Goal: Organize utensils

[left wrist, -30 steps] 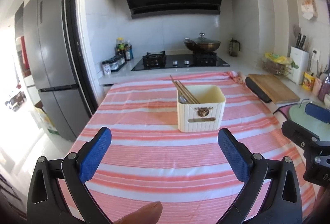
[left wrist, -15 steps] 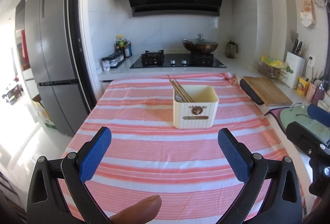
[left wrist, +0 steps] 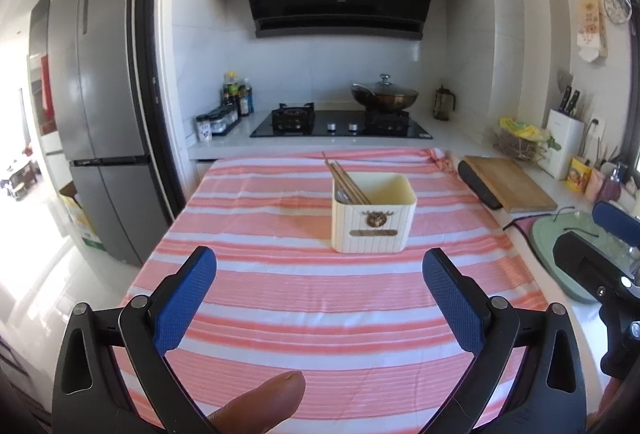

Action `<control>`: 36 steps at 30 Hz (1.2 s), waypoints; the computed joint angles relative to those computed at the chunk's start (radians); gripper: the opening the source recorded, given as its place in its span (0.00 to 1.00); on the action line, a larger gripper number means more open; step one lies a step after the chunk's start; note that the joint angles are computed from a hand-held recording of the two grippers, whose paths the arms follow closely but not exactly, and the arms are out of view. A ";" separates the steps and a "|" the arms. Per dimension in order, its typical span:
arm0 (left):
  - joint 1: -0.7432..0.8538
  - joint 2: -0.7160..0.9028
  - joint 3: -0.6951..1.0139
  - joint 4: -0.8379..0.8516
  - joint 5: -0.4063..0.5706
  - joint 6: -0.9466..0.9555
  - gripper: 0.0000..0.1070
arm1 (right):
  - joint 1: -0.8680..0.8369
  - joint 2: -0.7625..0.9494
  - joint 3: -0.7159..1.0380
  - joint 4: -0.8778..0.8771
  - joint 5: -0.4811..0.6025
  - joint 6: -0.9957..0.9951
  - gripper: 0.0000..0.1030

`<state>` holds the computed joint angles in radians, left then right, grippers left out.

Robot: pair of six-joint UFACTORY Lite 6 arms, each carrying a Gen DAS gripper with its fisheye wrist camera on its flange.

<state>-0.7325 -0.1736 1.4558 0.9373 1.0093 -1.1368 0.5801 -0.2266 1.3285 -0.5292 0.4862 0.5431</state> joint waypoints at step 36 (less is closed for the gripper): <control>-0.024 0.010 0.008 0.010 0.029 -0.025 0.96 | 0.028 0.007 0.020 -0.037 0.041 0.027 0.86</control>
